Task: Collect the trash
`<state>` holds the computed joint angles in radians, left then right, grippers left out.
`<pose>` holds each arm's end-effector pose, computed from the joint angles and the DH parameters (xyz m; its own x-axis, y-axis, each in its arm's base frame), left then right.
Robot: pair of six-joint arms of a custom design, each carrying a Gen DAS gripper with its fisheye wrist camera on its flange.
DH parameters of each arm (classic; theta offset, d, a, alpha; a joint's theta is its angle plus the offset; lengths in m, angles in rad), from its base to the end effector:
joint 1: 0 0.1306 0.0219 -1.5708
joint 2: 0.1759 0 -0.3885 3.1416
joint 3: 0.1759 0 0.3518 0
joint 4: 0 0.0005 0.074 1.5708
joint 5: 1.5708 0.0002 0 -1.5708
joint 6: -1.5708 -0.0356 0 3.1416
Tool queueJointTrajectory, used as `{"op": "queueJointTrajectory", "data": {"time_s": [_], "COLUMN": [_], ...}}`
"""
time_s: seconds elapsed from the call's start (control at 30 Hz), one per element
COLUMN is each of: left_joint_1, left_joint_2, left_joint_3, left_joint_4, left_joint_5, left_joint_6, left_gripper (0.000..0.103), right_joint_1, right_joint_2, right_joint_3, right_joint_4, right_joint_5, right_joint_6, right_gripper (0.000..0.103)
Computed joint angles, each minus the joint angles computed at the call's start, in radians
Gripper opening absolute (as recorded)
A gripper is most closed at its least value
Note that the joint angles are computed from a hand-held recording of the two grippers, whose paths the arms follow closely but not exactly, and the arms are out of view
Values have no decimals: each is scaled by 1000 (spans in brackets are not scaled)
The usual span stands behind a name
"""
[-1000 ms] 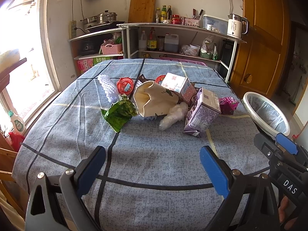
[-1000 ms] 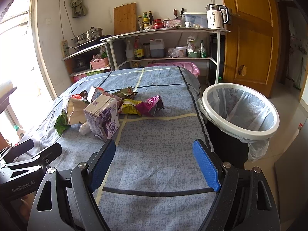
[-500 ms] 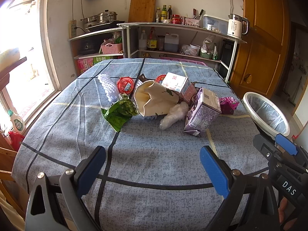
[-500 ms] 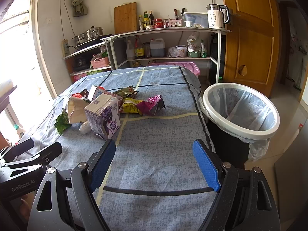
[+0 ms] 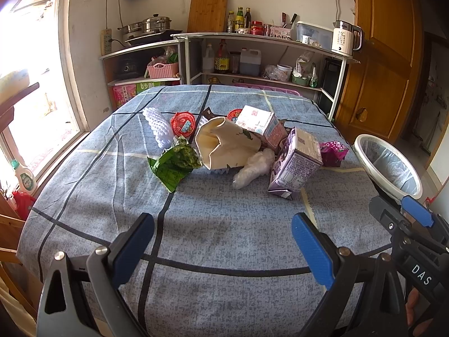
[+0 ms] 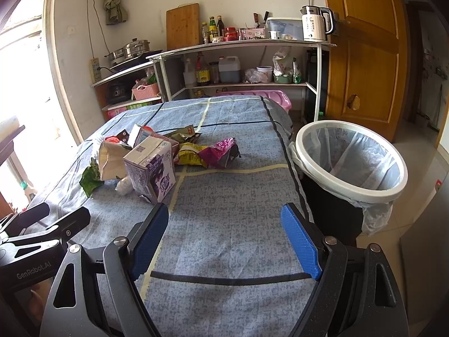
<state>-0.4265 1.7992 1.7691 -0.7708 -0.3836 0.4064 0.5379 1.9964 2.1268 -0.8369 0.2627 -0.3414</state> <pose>0.5522 -0.2368 0.4002 -0.6583 -0.1035 -0.7456 -0.1239 0.9919 -0.0283 0.5828 0.3364 0.4261 -0.6342 -0.0018 -0.7732 -0.1197 0.9882 0.0958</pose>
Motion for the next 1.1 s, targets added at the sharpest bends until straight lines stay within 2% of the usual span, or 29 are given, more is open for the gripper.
{"op": "queueJointTrajectory", "data": {"time_s": [0.63,0.93,1.1], "left_joint_1": [7,30,58], "left_joint_2": [-1,10,3], "left_joint_3": [-6,4,-4], "left_joint_4": [1,-9,-5], "left_joint_5": [12,23,32], "left_joint_6": [5,9,12], "left_gripper": [100,100,100], "right_joint_1": [2,-3,-2], "right_joint_2": [7,41,90], "right_joint_3": [6,53,146], "right_joint_4": [-3,-15,-38], "right_joint_5": [-12,-38,-82], "right_joint_6": [6,14,28], "right_gripper": [83,83,83]}}
